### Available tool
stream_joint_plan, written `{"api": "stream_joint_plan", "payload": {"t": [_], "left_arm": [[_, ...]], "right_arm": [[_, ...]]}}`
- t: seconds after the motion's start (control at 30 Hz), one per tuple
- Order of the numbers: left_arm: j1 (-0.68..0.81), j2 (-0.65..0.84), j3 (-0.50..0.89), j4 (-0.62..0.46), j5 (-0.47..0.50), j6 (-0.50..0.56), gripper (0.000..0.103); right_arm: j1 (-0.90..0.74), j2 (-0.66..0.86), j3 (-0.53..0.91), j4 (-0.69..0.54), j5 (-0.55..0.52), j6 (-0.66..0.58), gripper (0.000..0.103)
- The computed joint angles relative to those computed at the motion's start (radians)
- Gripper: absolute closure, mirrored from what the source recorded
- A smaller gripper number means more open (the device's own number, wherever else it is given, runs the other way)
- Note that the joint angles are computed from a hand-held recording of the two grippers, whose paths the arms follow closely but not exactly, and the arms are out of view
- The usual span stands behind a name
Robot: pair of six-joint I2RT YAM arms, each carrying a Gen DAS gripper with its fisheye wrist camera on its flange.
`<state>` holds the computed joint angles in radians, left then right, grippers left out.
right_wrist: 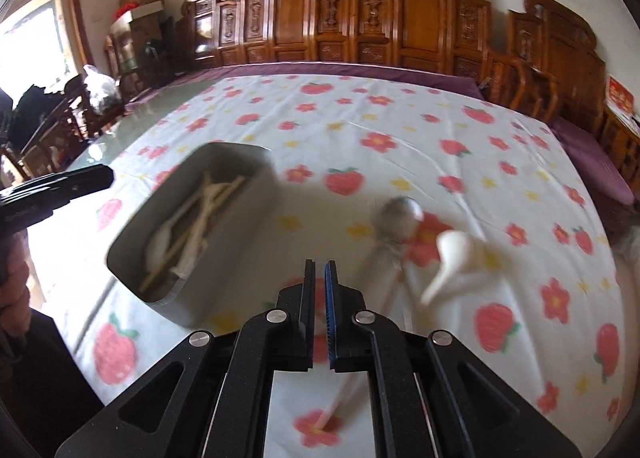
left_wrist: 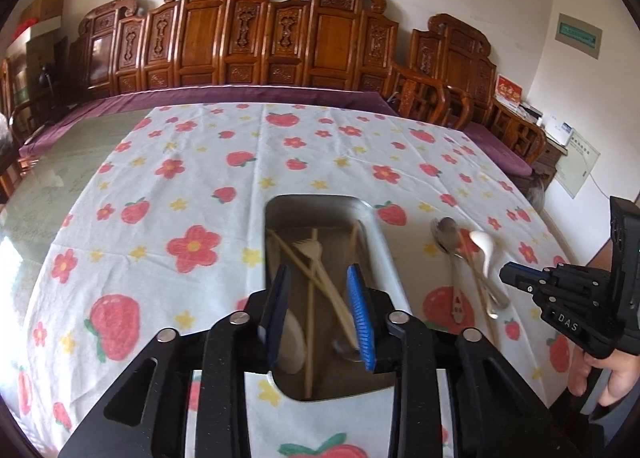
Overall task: Organize utensils
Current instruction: 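Grasp a wooden chopstick from the pile with the right tool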
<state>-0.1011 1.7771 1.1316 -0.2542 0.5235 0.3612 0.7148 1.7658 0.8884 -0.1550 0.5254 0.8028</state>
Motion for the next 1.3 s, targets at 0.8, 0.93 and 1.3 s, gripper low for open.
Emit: {"api": "stream_joint_plan", "payload": {"t": [0.8, 0.93, 1.3], "left_arm": [[-0.169, -0.076, -0.180, 0.080, -0.045, 0.016, 0.057], [-0.176, -0.102, -0.217, 0.103, -0.053, 0.013, 0.057], [-0.198, -0.206, -0.295, 0.096, -0.098, 0.041, 0.057]], "right_arm": [[-0.135, 0.235, 0.060, 0.000, -0.155, 0.028, 0.087], [-0.118, 0.258, 0.096, -0.048, -0.124, 0.058, 0.089], [-0.093, 0.162, -0.005, 0.022, -0.130, 0.176, 0.097]]}}
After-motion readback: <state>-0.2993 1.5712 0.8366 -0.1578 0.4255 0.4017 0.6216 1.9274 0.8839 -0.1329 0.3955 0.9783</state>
